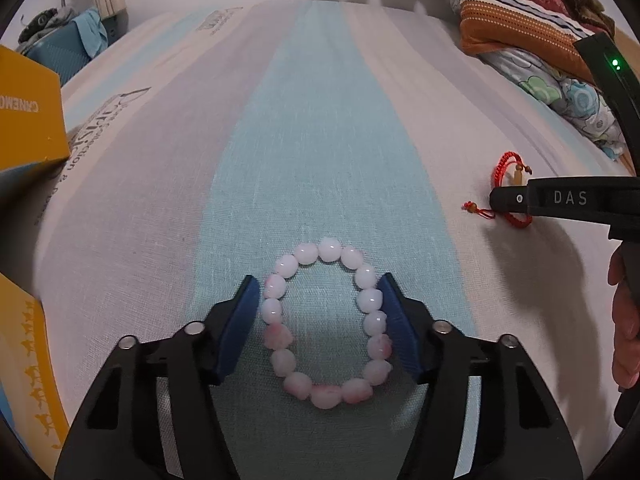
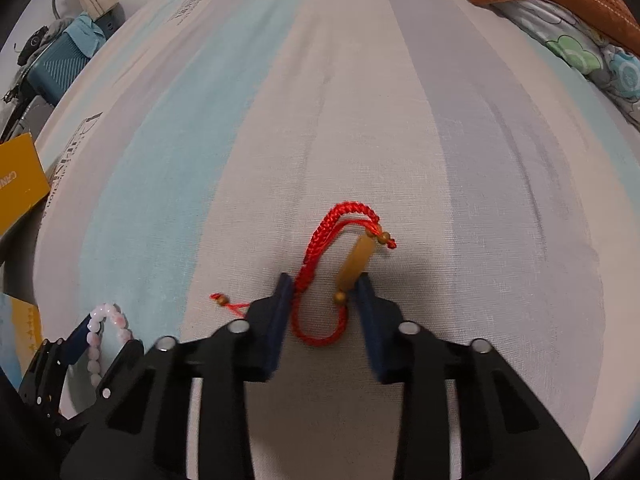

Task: Organize jewelry
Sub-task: 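Grasp the white bead bracelet with the left tool while the right tool grasps the red cord bracelet, then lift both bracelets and carry them toward the white box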

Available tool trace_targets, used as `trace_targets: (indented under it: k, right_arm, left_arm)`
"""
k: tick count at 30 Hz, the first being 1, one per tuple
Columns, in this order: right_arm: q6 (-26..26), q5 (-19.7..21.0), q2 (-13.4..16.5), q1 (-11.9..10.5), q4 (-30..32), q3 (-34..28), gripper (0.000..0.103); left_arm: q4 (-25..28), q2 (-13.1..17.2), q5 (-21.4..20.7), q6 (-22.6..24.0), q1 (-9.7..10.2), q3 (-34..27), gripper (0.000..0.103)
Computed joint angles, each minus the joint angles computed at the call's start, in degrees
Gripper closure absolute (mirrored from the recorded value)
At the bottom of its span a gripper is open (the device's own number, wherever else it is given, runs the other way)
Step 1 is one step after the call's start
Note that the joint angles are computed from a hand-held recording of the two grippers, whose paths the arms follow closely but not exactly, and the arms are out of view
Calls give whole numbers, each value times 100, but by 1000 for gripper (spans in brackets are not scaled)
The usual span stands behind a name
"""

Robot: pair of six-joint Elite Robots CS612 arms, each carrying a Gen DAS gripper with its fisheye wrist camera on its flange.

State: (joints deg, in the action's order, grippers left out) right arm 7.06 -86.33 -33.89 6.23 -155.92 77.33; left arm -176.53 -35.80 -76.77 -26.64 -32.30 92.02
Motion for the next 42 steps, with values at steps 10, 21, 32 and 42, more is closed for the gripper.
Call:
trace_targets:
  k: [10,21,32,42]
  right_arm:
    - [-41,105,-54,8,-18,53,94]
    - [-13,200,-230,1,-323,309,96]
    - [-21,234,-639,17,-616,766,96]
    - [-90,202,-1032,53,-823,1192,96]
  left_arm:
    - [229,-90,-153,-210,33,36,83]
    - [168,-260,-117,-339,11,209,94]
    - [158,-639,42,-349,-64,536,93]
    - [107,-960,64,-431,-136,862,93]
